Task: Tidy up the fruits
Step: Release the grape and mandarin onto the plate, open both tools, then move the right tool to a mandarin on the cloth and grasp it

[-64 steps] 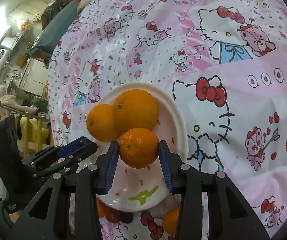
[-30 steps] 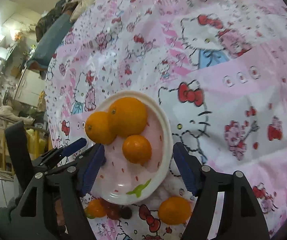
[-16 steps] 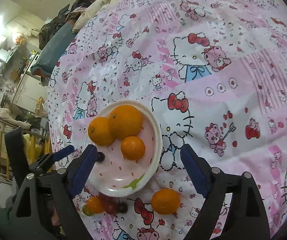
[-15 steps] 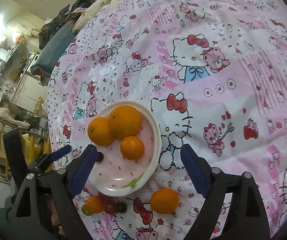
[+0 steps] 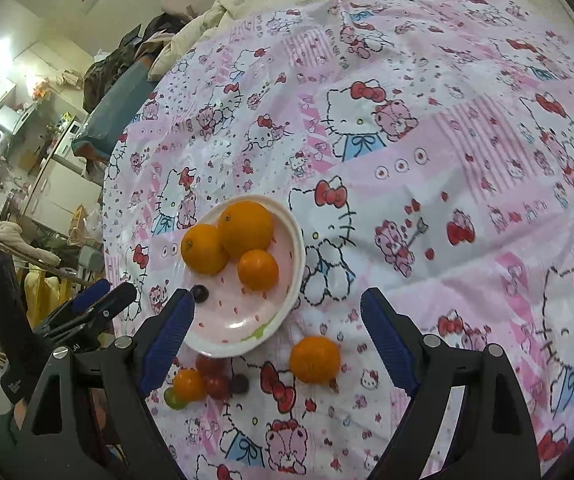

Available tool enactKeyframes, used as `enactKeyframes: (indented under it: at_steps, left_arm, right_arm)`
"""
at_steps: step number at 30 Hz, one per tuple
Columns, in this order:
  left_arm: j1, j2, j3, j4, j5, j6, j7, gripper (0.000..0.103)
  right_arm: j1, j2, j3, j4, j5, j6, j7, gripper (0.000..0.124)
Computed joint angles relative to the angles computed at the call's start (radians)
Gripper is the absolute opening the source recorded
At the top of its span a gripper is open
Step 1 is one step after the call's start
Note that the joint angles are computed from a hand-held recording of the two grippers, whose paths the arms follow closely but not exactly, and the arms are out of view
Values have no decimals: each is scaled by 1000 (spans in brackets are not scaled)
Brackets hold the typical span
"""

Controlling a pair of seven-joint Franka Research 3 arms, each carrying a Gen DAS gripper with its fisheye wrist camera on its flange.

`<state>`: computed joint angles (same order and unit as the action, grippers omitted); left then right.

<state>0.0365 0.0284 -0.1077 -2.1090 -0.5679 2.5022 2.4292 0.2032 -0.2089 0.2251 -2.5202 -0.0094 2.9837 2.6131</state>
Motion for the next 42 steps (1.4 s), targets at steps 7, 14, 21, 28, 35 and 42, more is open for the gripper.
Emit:
enactKeyframes:
  at_steps: [7,14,21,28,35,42]
  left_arm:
    - [1,-60,23,-56,4,-3,-1,85]
    - [-10,-100,51,-106,-7,10,20,85]
    - [-12,-92,58,-119,13,32,-9,85]
    - [0,-78,57,-104,23,10,-41,84]
    - [9,-65,55,-86,37,-14,-61,85]
    - [20,-60,53,-82,55,-26,-68,85]
  right_arm:
    - [-13,-56,32,-49,-3,-1,50,88]
    - [-7,-79,49,-77,4,-24,67,88]
    - [32,-69,19,-88,46,-31,52,88]
    - [142,-18,-72,-86,247,-47,-79,88]
    - [167,107,-84,29,291,-166,-199,81]
    - [171,242,-97,186,110,-314,-189,67]
